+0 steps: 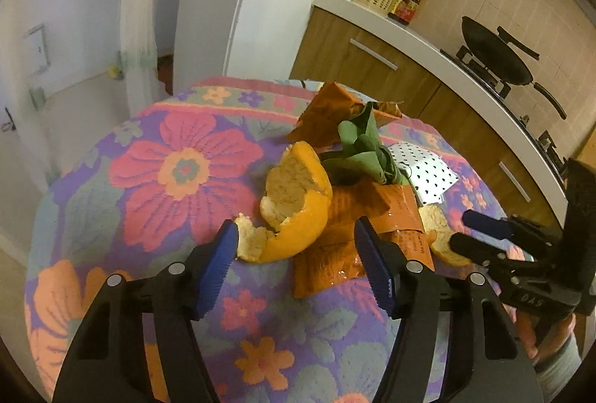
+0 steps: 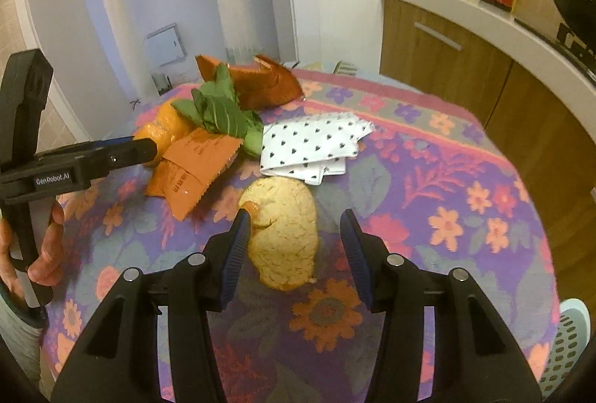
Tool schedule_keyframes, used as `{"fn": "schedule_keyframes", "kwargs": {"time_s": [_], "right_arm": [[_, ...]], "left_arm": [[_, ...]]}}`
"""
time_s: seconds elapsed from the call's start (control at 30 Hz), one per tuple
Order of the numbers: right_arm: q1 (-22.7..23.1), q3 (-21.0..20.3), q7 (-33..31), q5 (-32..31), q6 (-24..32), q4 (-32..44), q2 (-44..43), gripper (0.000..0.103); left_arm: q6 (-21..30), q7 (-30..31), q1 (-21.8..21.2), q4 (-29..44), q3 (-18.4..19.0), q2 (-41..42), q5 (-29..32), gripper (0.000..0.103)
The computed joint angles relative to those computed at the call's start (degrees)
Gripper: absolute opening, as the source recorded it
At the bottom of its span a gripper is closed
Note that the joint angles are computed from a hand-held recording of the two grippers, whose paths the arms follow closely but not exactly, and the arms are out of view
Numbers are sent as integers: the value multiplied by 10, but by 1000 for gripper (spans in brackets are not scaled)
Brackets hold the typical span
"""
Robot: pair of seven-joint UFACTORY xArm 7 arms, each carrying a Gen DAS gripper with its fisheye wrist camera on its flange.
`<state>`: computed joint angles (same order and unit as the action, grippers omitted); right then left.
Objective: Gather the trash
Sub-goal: 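Grasp the orange peel with the left tool while the right tool grasps the yellow peel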
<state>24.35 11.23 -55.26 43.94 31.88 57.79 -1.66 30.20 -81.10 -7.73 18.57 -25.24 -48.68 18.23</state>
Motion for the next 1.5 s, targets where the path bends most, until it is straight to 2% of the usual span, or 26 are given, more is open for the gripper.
{"fn": "schedule_keyframes", "kwargs": {"time_s": [0.1,0.2,0.23,0.3,0.47,0.57,0.93,0.97,1.0,1.03,1.13,1.23,1.5], "right_arm": [[2,5,15,-22,-5,3,9,49],[5,9,18,-26,-16,5,12,63],[6,10,18,-26,-19,6,14,64],[7,12,25,-34,-19,12,20,64],[5,16,40,-55,-16,21,31,64],[5,18,47,-68,-16,22,34,64],[-2,21,65,-82,3,40,49,63],[0,23,70,-93,-4,36,47,63],[1,24,70,-97,-10,32,45,53],[2,26,61,-95,-12,27,41,49],[6,26,38,-84,-18,9,25,27],[6,18,15,-55,-11,-7,5,15],[5,-32,-54,12,43,-71,-90,10]], "left_arm": [[-22,4,2,-6,6,6,2,57],[-54,7,8,-14,16,11,-2,52],[-63,7,10,-18,18,9,-4,49],[-90,11,10,-30,30,9,-15,35],[-108,20,15,-39,25,9,-30,25],[-125,27,15,-40,21,13,-34,6],[-79,-2,11,-33,-16,-32,-34,5],[-74,-5,8,-33,-17,-37,-35,5],[-68,-8,4,-32,-19,-43,-35,5],[-64,-10,1,-31,-20,-46,-35,5],[-48,-17,-7,-26,-27,-56,-33,5],[-33,-23,-14,-15,-33,-60,-31,5],[-3,-34,-14,51,-71,-32,-9,5]]}}
